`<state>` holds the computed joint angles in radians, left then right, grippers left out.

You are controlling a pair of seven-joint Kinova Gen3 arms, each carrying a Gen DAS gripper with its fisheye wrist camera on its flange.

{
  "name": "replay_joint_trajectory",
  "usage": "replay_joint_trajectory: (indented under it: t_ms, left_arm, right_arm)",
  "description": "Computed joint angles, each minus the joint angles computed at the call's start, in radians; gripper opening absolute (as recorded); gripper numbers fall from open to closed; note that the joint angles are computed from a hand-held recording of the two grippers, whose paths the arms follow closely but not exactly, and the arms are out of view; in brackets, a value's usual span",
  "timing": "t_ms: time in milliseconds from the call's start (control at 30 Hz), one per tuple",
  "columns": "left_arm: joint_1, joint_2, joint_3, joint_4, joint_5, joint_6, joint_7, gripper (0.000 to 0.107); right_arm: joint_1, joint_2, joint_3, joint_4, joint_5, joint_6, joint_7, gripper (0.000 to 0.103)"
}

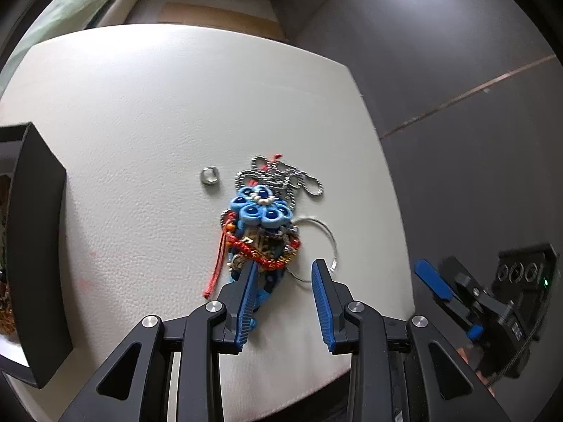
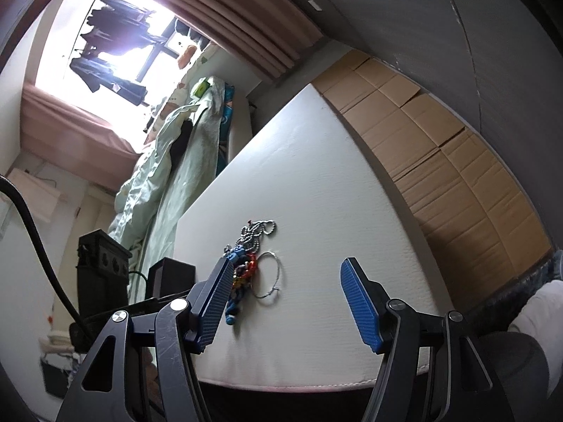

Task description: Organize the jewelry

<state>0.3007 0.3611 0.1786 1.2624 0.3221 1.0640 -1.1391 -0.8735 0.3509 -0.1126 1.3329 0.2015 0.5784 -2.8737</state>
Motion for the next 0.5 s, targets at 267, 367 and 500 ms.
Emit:
replay_joint_trajectory:
  t_ms: [267,367,500]
  left_arm:
    - [0.014,-0.019,-0.026,0.041,-0.027,-0.063,0.117,0.028]
    - [-0.009,-0.028,-0.021,0.068,-0.002,-0.093,0.131,0.028]
    - [0.006,-0.022,-0.032,0.058,-0.04,-0.094,0.184,0.007]
  right_arm:
    - [0.002,-0.011,-0.001,0.031,0.002,-0.028,-0.012,0.065]
    - [0.005,-0.012,-0.003,0.037,0.0,-0.034,-0.009,0.065]
    - [0.003,-0.012,-0.003,0.036,0.001,-0.037,-0.007,0.065]
